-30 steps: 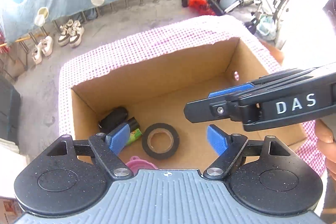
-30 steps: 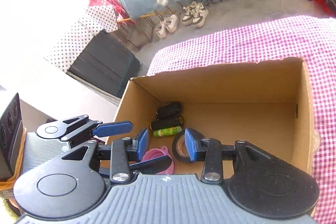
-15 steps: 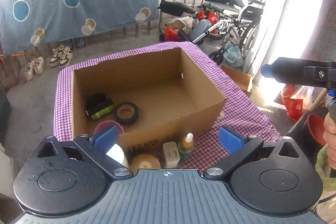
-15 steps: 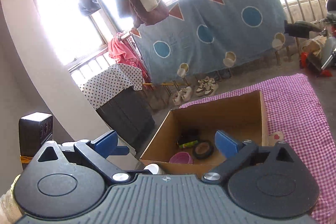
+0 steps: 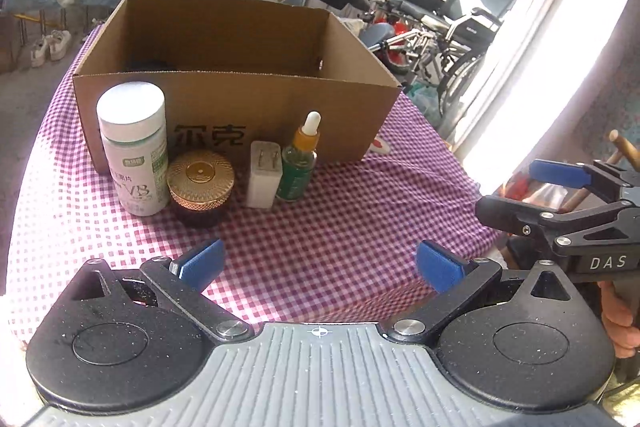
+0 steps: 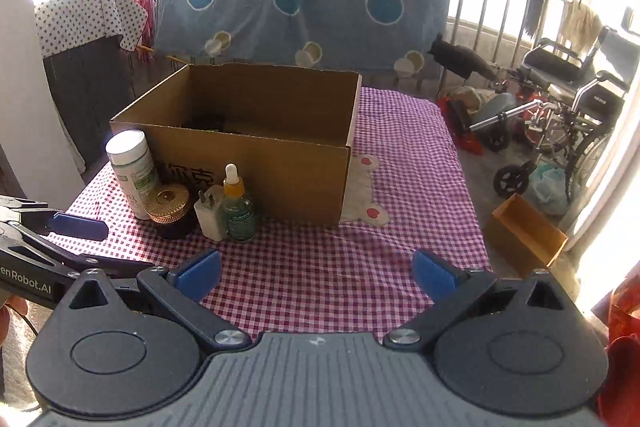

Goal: Organize rigid objects
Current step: 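Pull the right tool back from the box over the table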

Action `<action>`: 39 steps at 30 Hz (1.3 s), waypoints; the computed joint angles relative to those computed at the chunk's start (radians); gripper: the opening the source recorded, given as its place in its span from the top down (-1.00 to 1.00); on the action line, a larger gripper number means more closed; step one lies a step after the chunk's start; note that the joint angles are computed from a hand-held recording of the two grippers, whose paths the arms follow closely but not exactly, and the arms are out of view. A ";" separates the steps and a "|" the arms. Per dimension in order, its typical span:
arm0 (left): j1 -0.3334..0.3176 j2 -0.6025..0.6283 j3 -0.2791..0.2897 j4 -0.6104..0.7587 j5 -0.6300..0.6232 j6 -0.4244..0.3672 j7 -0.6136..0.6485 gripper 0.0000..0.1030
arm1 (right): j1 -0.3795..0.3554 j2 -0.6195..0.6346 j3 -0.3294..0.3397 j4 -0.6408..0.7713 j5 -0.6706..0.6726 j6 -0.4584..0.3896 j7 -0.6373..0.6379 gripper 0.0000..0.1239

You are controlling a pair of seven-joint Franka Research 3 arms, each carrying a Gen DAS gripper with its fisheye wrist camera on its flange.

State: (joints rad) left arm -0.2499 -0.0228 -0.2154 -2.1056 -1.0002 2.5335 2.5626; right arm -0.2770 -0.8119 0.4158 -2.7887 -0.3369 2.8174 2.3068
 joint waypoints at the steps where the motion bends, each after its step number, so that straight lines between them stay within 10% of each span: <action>1: -0.001 -0.003 -0.001 -0.006 -0.012 0.012 0.019 -0.99 | 0.000 -0.009 0.006 -0.008 -0.004 0.009 0.004 -0.66; 15: 0.012 0.022 -0.004 0.018 -0.073 -0.044 0.117 -0.99 | -0.136 -0.035 0.077 -0.030 0.009 0.089 0.032 -0.66; 31: 0.059 0.093 -0.014 0.083 -0.158 -0.195 0.145 -0.99 | -0.038 0.094 -0.063 -0.092 0.246 0.353 -0.116 -0.66; 39: 0.002 0.080 -0.062 0.039 -0.112 0.083 0.260 -0.99 | 0.096 0.169 -0.195 -0.109 0.359 0.482 -0.219 -0.66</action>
State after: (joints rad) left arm -0.2482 0.0575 -0.2778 -2.0667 -1.1119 2.6166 2.8225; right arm -0.1813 -0.6431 0.2206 -2.8981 0.0225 3.2990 2.0875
